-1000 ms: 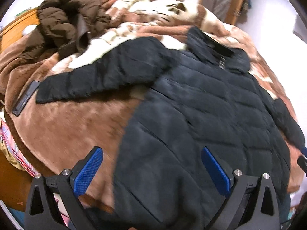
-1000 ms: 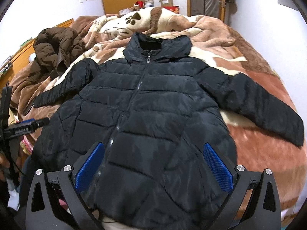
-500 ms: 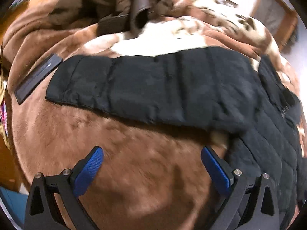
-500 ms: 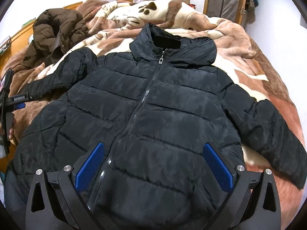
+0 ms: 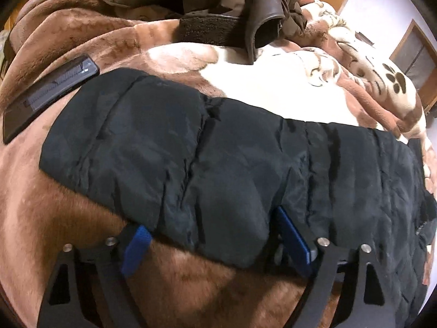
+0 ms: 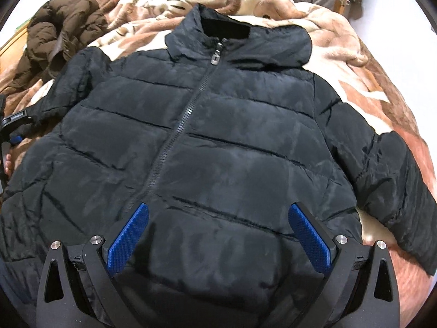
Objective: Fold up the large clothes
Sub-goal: 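Reach the left tool to the jacket sleeve and close on its cuff, then carry the held sleeve with the left tool across the jacket front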
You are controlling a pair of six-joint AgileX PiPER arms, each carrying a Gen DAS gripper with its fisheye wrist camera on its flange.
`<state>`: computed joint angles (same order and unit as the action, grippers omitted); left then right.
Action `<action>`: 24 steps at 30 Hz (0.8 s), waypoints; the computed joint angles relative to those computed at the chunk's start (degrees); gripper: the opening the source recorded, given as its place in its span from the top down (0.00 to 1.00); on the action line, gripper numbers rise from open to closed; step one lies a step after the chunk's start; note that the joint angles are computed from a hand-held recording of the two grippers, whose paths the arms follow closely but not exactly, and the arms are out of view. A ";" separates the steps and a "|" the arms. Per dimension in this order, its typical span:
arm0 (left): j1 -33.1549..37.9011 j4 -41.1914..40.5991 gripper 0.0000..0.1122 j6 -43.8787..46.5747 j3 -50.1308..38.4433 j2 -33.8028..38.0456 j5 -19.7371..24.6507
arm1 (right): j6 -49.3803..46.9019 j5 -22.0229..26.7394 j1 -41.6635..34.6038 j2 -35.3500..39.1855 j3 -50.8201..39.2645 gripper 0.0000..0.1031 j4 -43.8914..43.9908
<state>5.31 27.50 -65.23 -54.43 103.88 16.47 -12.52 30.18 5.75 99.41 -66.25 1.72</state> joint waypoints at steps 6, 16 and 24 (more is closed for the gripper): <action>-0.77 -5.28 0.79 9.05 -3.66 -0.79 3.18 | 3.73 -0.59 -1.75 0.44 0.69 0.09 -3.64; -10.13 -7.19 0.85 15.23 -10.96 -16.32 13.88 | -2.29 -0.08 -5.42 -6.56 6.31 0.10 1.89; -25.24 -8.61 0.85 19.84 -32.04 -10.54 21.62 | -12.58 1.02 -12.24 -12.08 9.39 0.10 11.98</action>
<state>-19.93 18.89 -45.39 -86.47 93.34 38.09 -25.11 31.21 -6.49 87.33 -56.86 13.70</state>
